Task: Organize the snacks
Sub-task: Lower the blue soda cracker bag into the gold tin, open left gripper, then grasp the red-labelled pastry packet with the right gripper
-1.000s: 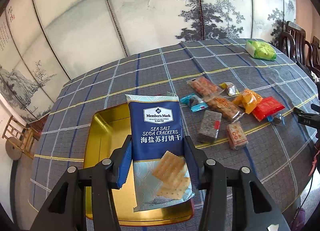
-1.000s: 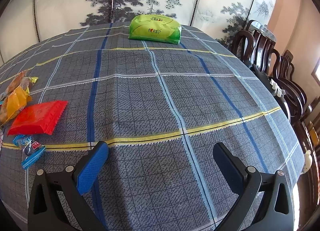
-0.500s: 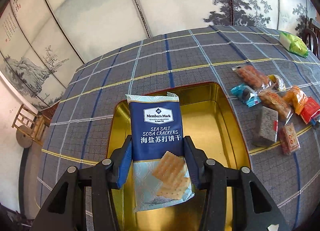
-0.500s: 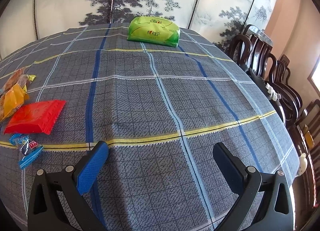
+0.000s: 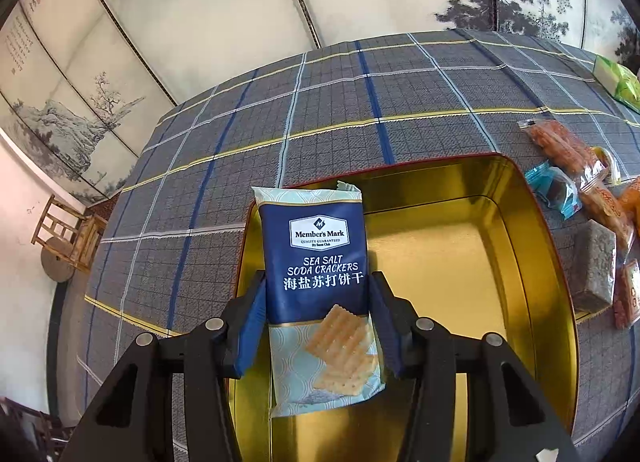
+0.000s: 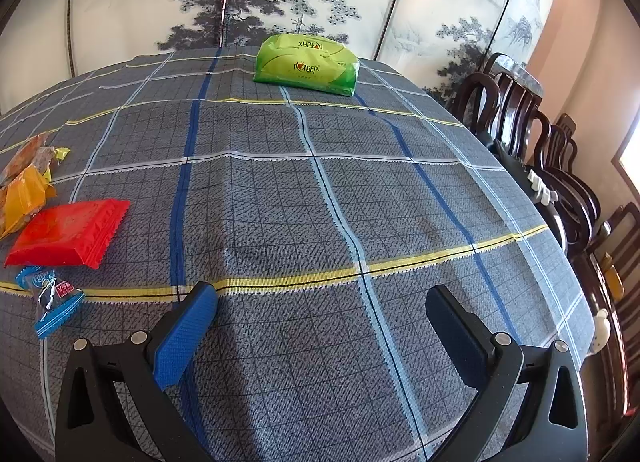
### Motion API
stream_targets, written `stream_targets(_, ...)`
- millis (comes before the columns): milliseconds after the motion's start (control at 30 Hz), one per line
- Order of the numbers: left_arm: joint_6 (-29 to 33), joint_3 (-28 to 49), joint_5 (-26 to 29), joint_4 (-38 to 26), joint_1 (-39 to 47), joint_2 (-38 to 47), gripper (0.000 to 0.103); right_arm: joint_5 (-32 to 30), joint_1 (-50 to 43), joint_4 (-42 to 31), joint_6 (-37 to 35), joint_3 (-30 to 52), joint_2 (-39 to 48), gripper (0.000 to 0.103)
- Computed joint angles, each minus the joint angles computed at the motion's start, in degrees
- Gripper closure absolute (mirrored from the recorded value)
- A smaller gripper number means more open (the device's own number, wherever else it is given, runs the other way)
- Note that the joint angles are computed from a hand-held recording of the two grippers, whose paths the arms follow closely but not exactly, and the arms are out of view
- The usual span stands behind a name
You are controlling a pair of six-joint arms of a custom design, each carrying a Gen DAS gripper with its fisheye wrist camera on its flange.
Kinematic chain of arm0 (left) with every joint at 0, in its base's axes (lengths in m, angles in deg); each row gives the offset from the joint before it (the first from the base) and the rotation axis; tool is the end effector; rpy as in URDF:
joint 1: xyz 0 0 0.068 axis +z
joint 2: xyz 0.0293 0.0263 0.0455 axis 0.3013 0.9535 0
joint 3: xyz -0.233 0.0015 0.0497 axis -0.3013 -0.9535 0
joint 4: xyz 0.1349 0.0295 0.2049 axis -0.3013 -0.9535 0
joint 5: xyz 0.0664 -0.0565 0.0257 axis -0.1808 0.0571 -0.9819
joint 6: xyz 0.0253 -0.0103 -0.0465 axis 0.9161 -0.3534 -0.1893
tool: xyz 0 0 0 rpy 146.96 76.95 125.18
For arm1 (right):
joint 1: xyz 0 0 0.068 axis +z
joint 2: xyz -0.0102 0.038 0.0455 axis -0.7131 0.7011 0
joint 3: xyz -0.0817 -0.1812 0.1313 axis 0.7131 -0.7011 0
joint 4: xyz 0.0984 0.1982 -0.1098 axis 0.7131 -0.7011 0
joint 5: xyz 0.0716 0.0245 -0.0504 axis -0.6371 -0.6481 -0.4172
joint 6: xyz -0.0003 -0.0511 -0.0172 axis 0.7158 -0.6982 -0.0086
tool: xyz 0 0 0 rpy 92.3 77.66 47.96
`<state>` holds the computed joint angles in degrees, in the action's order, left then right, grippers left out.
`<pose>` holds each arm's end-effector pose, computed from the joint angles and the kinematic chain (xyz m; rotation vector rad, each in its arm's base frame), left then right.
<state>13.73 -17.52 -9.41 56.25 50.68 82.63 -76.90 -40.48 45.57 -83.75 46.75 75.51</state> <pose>0.2361 0.1586 0.0972 -0.3035 2.5809 0.4979 0.3035 0.0189 0.0479 -0.1328 2.4054 -0.2734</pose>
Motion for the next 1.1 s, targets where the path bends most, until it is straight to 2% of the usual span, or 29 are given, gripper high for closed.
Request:
stream_targets(133,0.2,-0.7,-0.9,1.4,0.2,-0.9,0.05,-1.0,-0.5,-0.8,0.3,0.4,-0.1,0.0)
stream_targets(233,-0.7,-3.3,2.5,0.7,1.7,-5.7,0.049,-3.0,-1.6,-1.2,0.6,0.4,-0.5,0.0)
stream_targets(267,-0.7,-4.9,3.6,0.2,2.4,-8.8,0.049,-3.6,-1.8,1.2,0.6,-1.6,-1.8,0.002)
stream_targets(300,-0.8,-7.0,4.7,-0.1,3.2,-12.7,0.049,-5.2,-2.0,3.4,1.0,-4.7,-4.7,0.009)
stream_targets(367,-1.3,-11.2,7.6,-2.1,5.2,-21.7,0.044,-11.4,-1.4,2.0,2.8,-9.9,-13.5,0.022)
stream_targets(433,-1.9,-15.0,13.4,-6.3,9.2,-31.4,0.037,-17.0,2.2,-3.1,3.2,-13.0,-22.6,0.022)
stream_targets(500,-2.1,-18.5,20.2,-11.6,14.5,-41.0,0.034,-21.9,8.3,-12.4,2.3,-10.1,-25.0,0.022)
stream_targets(600,-1.0,-23.2,28.9,-20.6,22.6,-54.5,0.032,-20.7,19.5,-14.5,4.5,-7.5,-22.7,0.024)
stream_targets(667,2.3,-24.7,34.8,-26.2,29.6,-59.3,0.032,-18.2,25.3,-13.5,6.5,-4.6,-17.5,0.029)
stream_targets(733,7.1,-25.3,39.6,-30.0,36.5,-60.5,0.032,-17.3,28.6,-13.1,8.6,-1.5,-12.2,0.036)
stream_targets(933,19.3,-28.3,49.0,-30.8,53.4,-57.8,0.031,-16.0,31.7,-13.2,12.7,5.3,-3.2,0.037)
stream_targets(1000,20.4,-28.9,50.3,-28.5,56.8,-54.3,0.027,-15.4,32.3,-14.4,12.9,7.4,-1.4,0.037)
stream_targets(1100,20.0,-28.8,48.7,-24.5,56.3,-48.9,0.027,-14.2,33.2,-15.9,13.4,10.9,1.4,0.037)
